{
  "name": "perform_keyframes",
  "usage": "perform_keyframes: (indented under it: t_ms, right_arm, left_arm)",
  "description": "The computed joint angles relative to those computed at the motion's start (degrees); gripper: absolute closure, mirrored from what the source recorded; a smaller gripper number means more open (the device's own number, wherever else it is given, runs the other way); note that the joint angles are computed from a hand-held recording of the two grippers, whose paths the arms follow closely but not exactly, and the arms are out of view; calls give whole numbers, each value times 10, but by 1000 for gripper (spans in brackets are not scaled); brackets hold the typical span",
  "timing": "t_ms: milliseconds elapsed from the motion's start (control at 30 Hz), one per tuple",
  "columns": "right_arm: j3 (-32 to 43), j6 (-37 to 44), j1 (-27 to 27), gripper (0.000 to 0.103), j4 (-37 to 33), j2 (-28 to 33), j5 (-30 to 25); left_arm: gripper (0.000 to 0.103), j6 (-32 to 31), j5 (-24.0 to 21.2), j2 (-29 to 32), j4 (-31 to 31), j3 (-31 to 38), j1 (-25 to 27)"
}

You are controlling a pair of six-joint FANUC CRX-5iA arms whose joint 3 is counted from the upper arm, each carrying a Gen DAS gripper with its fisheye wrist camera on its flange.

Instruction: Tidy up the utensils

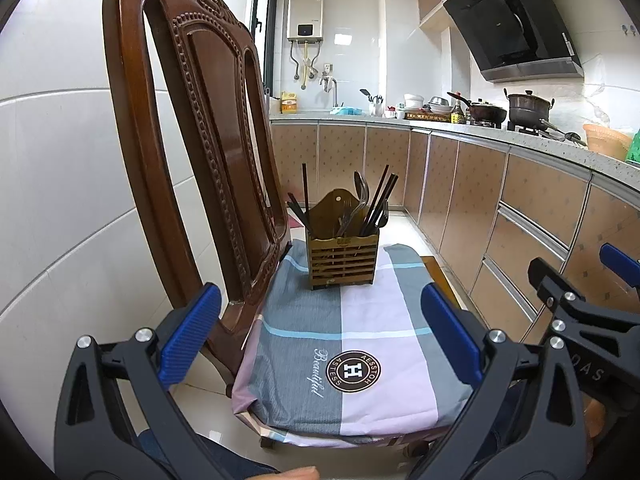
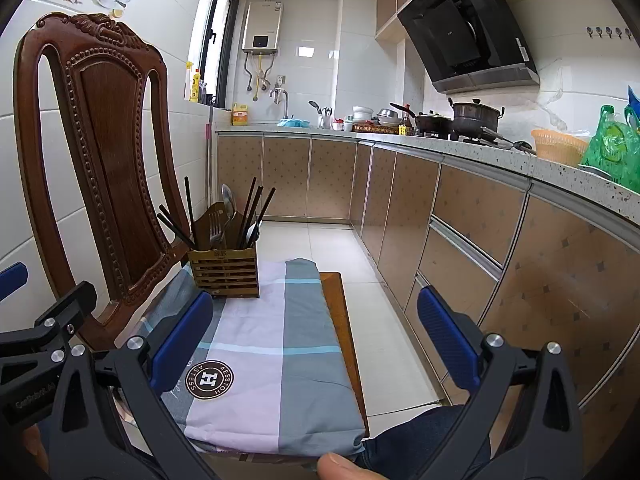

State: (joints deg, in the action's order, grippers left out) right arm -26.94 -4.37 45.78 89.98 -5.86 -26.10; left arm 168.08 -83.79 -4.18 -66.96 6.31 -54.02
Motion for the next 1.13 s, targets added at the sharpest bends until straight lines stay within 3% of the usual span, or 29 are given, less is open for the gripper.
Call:
perform_keyframes:
  t_ms: [500,1133]
  right_arm:
    - [-10,-18,-6,3,38,-7,2]
    - [-3,2,-1,3,10,2,1]
  left_arm:
    - [4,2,-9,3,1,1,5]
    - [4,-6,-2,2,14,-1,18]
